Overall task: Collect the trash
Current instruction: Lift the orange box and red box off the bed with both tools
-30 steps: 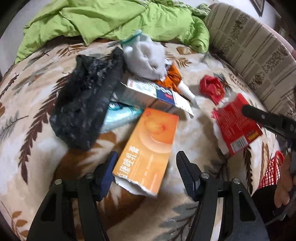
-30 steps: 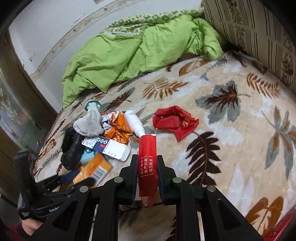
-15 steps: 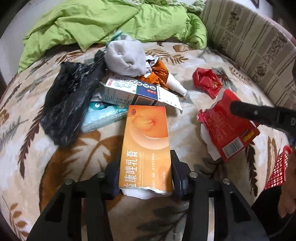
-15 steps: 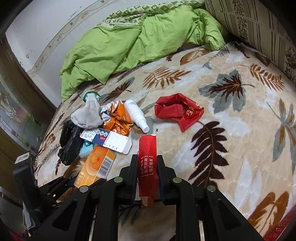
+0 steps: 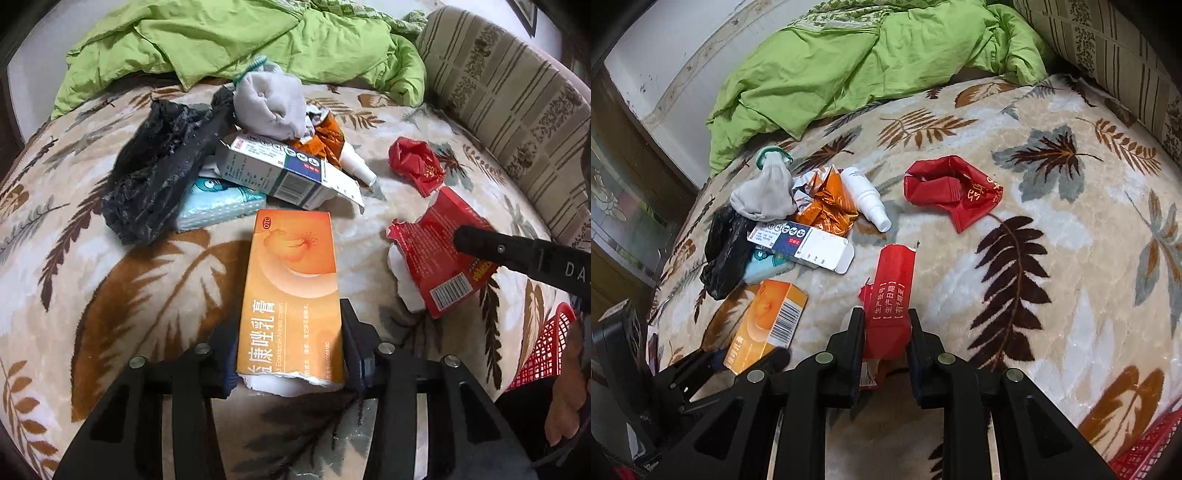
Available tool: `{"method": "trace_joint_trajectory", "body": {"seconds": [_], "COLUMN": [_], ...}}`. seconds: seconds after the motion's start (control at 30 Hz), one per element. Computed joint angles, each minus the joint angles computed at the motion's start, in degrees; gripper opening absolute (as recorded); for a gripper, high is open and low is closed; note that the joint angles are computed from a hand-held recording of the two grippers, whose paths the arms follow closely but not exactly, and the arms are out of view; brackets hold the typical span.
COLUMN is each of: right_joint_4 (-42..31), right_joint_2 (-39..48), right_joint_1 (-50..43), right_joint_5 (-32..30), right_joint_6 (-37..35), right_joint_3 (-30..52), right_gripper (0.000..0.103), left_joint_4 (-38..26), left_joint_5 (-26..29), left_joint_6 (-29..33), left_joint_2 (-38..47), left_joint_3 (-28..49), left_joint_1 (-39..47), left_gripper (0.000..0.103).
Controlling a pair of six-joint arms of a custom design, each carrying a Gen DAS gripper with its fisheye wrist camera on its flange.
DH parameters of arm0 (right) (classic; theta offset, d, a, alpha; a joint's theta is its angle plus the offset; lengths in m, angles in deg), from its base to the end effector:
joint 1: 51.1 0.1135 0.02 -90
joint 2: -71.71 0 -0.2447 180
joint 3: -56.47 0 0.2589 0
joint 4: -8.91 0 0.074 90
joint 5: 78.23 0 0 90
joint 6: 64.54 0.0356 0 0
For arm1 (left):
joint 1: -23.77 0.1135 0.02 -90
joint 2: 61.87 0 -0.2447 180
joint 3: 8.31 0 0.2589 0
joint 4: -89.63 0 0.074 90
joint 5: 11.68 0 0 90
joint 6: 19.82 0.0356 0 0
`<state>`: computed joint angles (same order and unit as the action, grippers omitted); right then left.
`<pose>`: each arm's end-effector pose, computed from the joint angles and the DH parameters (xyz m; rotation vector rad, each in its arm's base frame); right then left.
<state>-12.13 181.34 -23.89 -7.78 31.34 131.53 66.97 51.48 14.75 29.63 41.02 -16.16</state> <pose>0.3291 0.1826 0.1083 -0.6140 2.5157 0.6549 0.2122 -0.1567 0.0886 -0.4704 2.4664 -0.0111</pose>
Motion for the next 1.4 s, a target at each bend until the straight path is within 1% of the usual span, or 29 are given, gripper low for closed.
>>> {"method": "trace_joint_trajectory", "body": {"seconds": [0.1,0.2,0.37,0.47,0.53,0.67,0.83,1.03,1.27,1.4], "right_joint_4": [3.1,8.2,15.1,18.0,19.9,22.1,22.1,21.7,21.7,22.3], "right_joint_2": [-2.5,-6.2,-12.4,-15.0,-16.2,-17.1,-15.0,-13.0,-12.0,-12.5], "right_joint_1": [-0.3,-0.4,0.4,0.8,1.4,3.1,4.9,5.0,4.6,4.4], "right_joint_5": [-0.4,-1.4,-2.8,-3.7,-3.8,-3.0,-2.1,-2.4,-3.3,-3.3], "right_joint_6": [0.6,1.7,2.5,3.4,3.6,3.3,2.8,3.4,4.5,5.1], "right_joint_3": [-2.8,-6.9,-13.5,-16.5,-18.2,-20.1,-18.7,-17.1,-16.3,-16.9], "right_gripper": [0.016,0.015,0.015,0.015,0.015,0.015,0.016,0.015,0.015,0.015], "left_joint_4": [-0.3,-2.8,-11.5,-14.9,-17.2,-17.6,-16.8,-13.2,-10.9,-10.6], "left_joint_5": [-2.4,-5.5,-12.3,-14.8,-16.6,-17.7,-17.7,-15.3,-15.1,-15.8], "left_joint_6": [-1.5,-4.3,-13.5,-16.9,-18.0,-17.7,-16.6,-14.2,-12.0,-11.8], "left_joint_2": [-3.4,-6.1,-10.5,-12.1,-12.3,-13.3,-14.4,-16.7,-15.4,-14.9], "left_joint_3": [-1.9,-2.4,-2.4,-2.8,-2.3,-2.9,-4.1,-6.4,-6.3,-5.9], "left_joint_1": [-1.4,-3.8,-10.2,-12.9,-13.9,-13.5,-12.7,-9.8,-9.3,-10.1], "left_gripper": [0.045,0.045,0.045,0.045,0.045,0.045,0.045,0.045,0.045,0.045]}}
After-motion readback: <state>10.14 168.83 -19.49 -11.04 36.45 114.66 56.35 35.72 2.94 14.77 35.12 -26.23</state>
